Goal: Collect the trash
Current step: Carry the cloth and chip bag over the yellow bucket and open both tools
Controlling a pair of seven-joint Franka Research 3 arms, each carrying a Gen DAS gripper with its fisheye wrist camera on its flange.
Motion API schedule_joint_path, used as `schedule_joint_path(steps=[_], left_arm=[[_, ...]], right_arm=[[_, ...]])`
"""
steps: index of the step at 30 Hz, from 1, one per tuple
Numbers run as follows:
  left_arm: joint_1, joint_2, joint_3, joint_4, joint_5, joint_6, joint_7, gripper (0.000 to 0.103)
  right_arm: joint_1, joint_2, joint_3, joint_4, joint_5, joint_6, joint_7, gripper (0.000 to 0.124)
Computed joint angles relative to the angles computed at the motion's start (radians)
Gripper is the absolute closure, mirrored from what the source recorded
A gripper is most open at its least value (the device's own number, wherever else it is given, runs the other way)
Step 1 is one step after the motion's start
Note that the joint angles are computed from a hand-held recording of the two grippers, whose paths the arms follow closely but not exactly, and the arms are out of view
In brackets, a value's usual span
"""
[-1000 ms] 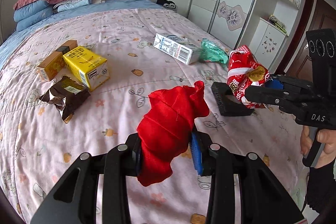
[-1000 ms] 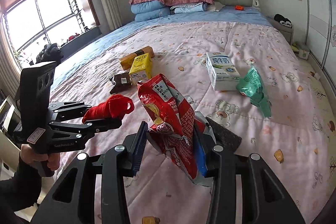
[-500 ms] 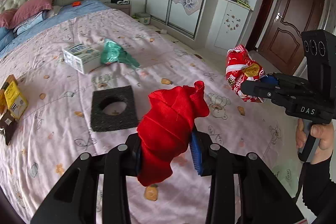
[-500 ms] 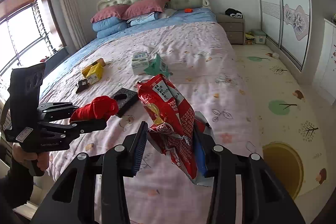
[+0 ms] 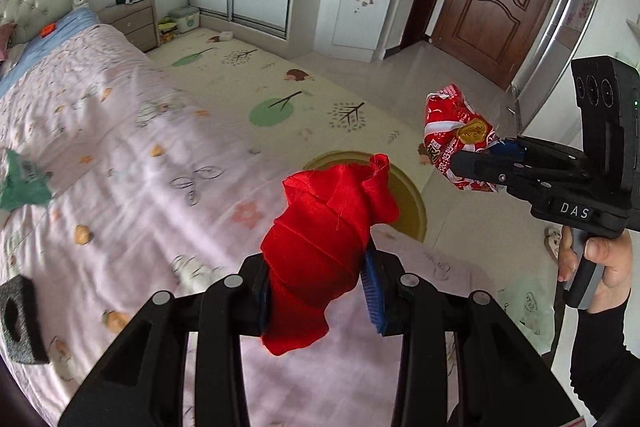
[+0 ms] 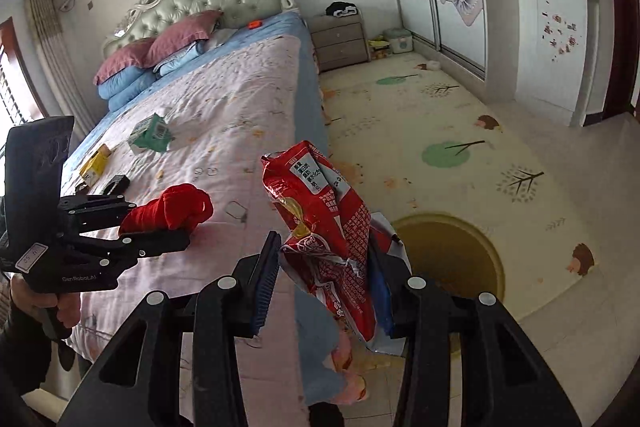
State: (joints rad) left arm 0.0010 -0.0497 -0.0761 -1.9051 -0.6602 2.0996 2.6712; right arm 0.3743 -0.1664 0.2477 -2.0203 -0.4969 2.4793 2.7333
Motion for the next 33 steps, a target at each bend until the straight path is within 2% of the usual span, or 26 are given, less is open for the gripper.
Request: schedule_joint_path(steps=[8, 13, 19, 23, 28, 30, 31, 32, 33], left_arm=[[-0.078, 0.069, -0.075, 0.04, 0.05, 0.007, -0.048, 0.066], [-0.118, 0.145, -0.119, 0.095, 0.15, 0.033, -0.137, 0.066], [-0.141, 0.282, -0.16, 0.249, 0.271, -0.022, -0.282, 0.066], [-0.139, 0.327, -0.18, 0.304, 0.31, -0.066, -0.317, 0.066], [-0.139, 0.348, -0.193, 0.32, 0.333, -0.072, -0.339, 0.066], [-0.142, 0.365, -0.198, 0.342, 0.351, -0.094, -0.341, 0.063], [-0.146, 0.379, -0.2, 0.362, 0.363, -0.11, -0.346, 0.058], [-0.148, 0.388, -0.201, 0.373, 0.373, -0.123, -0.349, 0.047], [-0.15, 0.396, -0.203, 0.383, 0.381, -0.132, -0.352, 0.037]], right_arm=[[-0.063, -0.139, -0.01, -0.198, 0.082, 0.025, 0.008, 0.083], [-0.107, -0.183, -0.008, -0.273, 0.129, 0.052, -0.021, 0.083], [-0.147, -0.181, -0.018, -0.337, 0.199, 0.118, -0.066, 0.083], [-0.162, -0.159, -0.027, -0.359, 0.242, 0.17, -0.098, 0.082], [-0.175, -0.13, -0.045, -0.368, 0.284, 0.21, -0.143, 0.082], [-0.18, -0.121, -0.048, -0.37, 0.294, 0.224, -0.157, 0.08], [-0.183, -0.116, -0.049, -0.368, 0.297, 0.227, -0.164, 0.08], [-0.184, -0.112, -0.049, -0.367, 0.3, 0.224, -0.171, 0.076], [-0.189, -0.108, -0.047, -0.365, 0.296, 0.217, -0.17, 0.063]])
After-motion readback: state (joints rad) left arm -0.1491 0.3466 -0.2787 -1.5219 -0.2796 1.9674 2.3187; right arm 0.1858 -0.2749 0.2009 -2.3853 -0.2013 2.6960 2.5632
